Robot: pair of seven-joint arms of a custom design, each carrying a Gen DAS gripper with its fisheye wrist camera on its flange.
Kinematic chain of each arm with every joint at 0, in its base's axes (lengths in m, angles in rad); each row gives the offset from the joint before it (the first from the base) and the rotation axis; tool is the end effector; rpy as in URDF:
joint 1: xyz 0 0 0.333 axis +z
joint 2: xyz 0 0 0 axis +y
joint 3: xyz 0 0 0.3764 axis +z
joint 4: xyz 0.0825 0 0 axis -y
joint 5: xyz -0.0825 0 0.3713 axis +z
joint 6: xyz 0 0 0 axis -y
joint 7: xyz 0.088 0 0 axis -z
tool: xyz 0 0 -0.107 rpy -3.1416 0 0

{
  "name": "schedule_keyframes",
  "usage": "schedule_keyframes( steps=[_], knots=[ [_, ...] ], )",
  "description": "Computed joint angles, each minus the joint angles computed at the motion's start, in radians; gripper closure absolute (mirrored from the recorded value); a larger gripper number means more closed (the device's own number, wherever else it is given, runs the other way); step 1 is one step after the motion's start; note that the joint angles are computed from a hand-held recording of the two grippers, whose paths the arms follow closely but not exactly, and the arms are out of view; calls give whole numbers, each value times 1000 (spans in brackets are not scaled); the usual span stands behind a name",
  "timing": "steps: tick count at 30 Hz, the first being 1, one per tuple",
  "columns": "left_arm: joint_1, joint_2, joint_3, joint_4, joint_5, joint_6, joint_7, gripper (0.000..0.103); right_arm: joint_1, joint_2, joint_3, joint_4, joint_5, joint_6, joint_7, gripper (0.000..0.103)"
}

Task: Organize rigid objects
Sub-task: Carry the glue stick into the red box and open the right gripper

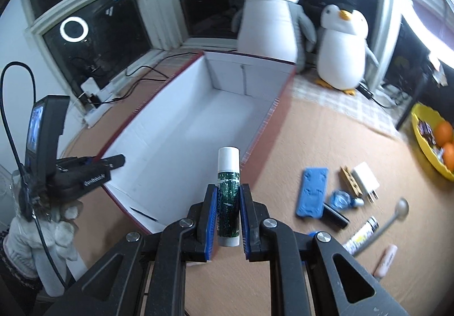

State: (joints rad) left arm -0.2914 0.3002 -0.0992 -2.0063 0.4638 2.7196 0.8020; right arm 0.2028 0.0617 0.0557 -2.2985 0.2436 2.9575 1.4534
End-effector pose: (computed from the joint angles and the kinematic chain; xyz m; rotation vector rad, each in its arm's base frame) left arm 0.5891 -0.2545 0.4160 -1.9662 1.9584 -0.4957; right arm 0.5429 0.1263 0.4577 -1.9609 1.6889 -0.3999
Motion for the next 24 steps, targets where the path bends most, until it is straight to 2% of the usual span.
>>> schedule_keyframes(
  steps=[17,21,24],
  knots=[
    [-18,-2,10,10,59,-34,-85,86,-19,70,58,79,152,-68,-213,89],
    [-16,-2,8,10,69,-38,-91,86,-13,65,58,74,176,-50,-246,69],
    [-15,0,6,13,73,-41,-88,86,-20,53,66,68,226,-42,-283,69]
  ],
)
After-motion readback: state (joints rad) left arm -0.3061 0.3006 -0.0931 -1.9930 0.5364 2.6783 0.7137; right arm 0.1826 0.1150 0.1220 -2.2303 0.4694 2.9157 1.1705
